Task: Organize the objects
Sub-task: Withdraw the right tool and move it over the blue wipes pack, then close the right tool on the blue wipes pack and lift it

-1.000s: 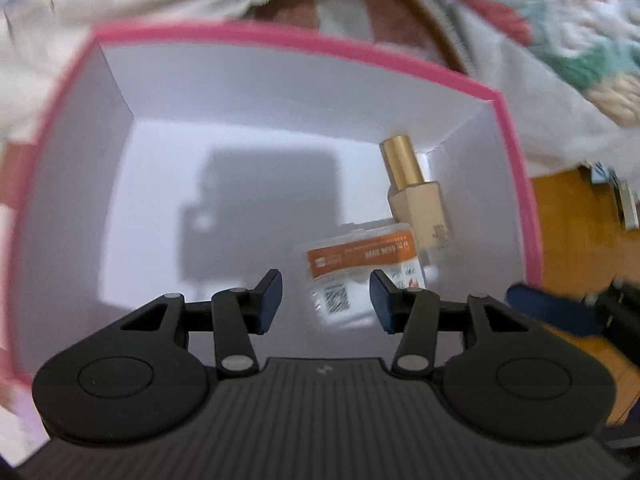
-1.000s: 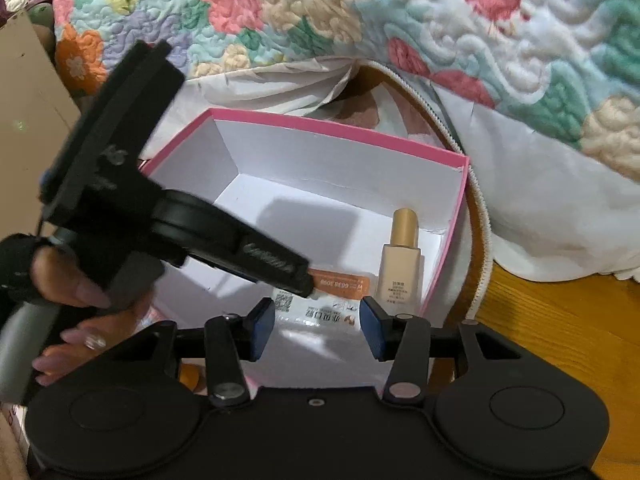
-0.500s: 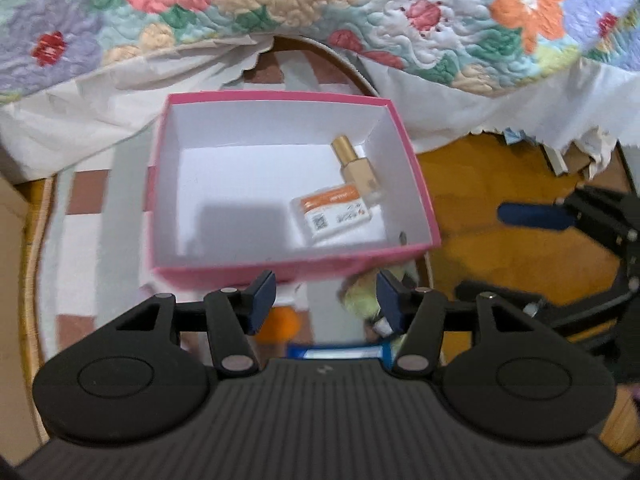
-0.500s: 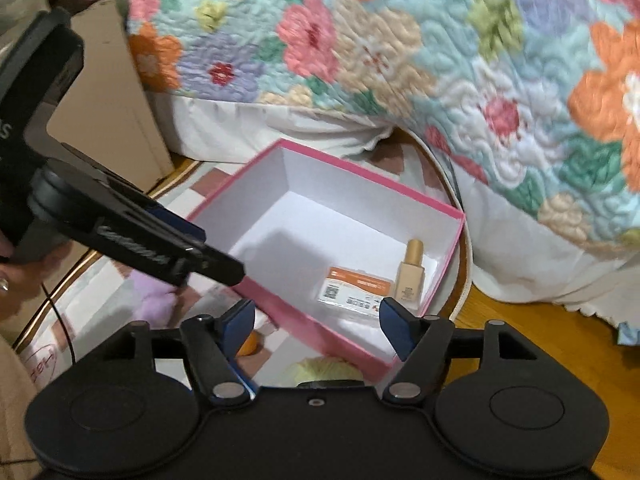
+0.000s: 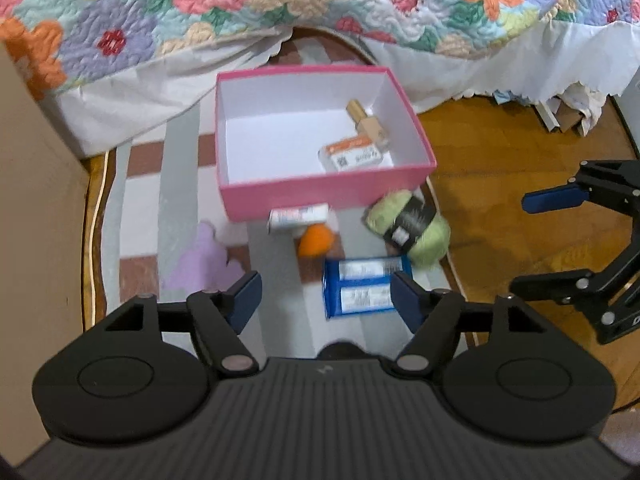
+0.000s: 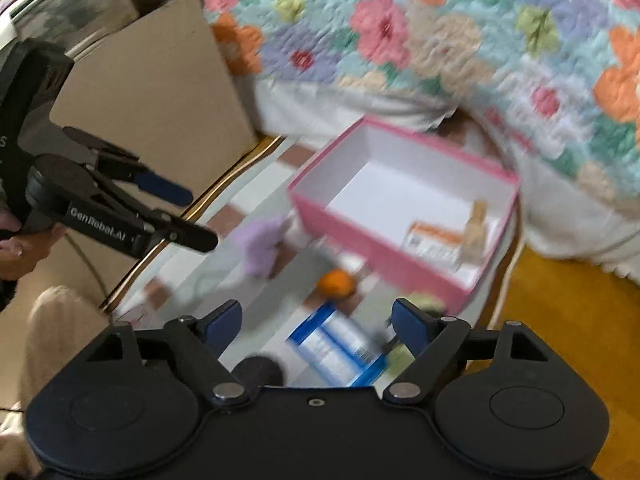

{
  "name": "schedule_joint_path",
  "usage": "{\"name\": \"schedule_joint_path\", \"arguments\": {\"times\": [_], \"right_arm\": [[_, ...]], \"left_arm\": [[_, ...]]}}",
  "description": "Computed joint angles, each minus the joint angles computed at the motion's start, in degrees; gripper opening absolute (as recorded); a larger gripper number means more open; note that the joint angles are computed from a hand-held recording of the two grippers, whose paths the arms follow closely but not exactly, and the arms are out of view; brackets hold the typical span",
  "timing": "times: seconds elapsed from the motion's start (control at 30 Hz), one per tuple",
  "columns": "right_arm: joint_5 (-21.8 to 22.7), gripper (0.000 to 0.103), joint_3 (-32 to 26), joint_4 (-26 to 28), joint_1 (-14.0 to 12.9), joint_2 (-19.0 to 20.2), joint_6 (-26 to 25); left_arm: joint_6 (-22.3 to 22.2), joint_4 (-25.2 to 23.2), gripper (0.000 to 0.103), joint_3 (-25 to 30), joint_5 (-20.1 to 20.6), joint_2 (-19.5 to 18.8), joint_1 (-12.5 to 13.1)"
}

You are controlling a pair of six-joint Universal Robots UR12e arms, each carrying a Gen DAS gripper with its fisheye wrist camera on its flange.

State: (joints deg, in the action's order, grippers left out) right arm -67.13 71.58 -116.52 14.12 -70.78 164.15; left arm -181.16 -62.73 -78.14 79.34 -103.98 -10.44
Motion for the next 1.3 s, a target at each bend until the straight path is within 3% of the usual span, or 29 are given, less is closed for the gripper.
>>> {"name": "schedule_joint_path", "arguments": {"times": [0.13,0.27,0.37,0.5,0.57,0.77,0.97,1.07,1.2,1.3], "right_arm": [[-0.28,0.089,2.31,-0.08,0.24,-1.3,0.14],[1.15,0.089,4.97,-1.11,0.05,-1.93,2.32],[1.94,0.089,7.0,-2.48,-0.03,-1.88,4.32],[1.26,0.089,9.93,-6.01,0.26,-1.36,5.62],[0.61,0.089,11.38,-8.24,0.49,-1.0,5.94],[-3.82,0.089,15.51,-17.04,1.14,0.49,11.33],[-5.42,0.086,17.54,-21.09,0.81,2.08,17.58],[-4.88,0.078,17.77,-20.77,0.49,2.87,20.15],[-3.46,0.065,18.13,-21.08,0.11,3.53,23.59],[-2.67,0.057,18.71,-22.75,-0.05,3.72,25.42]], "left_arm": [[0.1,1.22,0.077,-3.62,-0.42,1.66,0.22],[-0.65,2.95,0.089,-6.61,-1.51,2.15,0.38],[-2.11,5.27,0.092,-8.53,-0.23,1.94,0.19],[-2.46,9.81,0.093,-10.99,1.66,1.12,-0.12],[-3.18,14.37,0.092,-12.7,3.77,0.61,-0.57],[-5.21,22.29,0.088,-15.99,0.23,-1.75,-0.07],[-5.62,25.13,0.08,-16.3,-2.49,-4.13,-0.09],[-7.24,25.61,0.072,-15.86,-5.38,-5.52,0.02],[-6.79,25.69,0.055,-15.16,-5.01,-7.02,-0.8],[-8.31,26.38,0.049,-15.31,-6.79,-7.84,-0.76]]}}
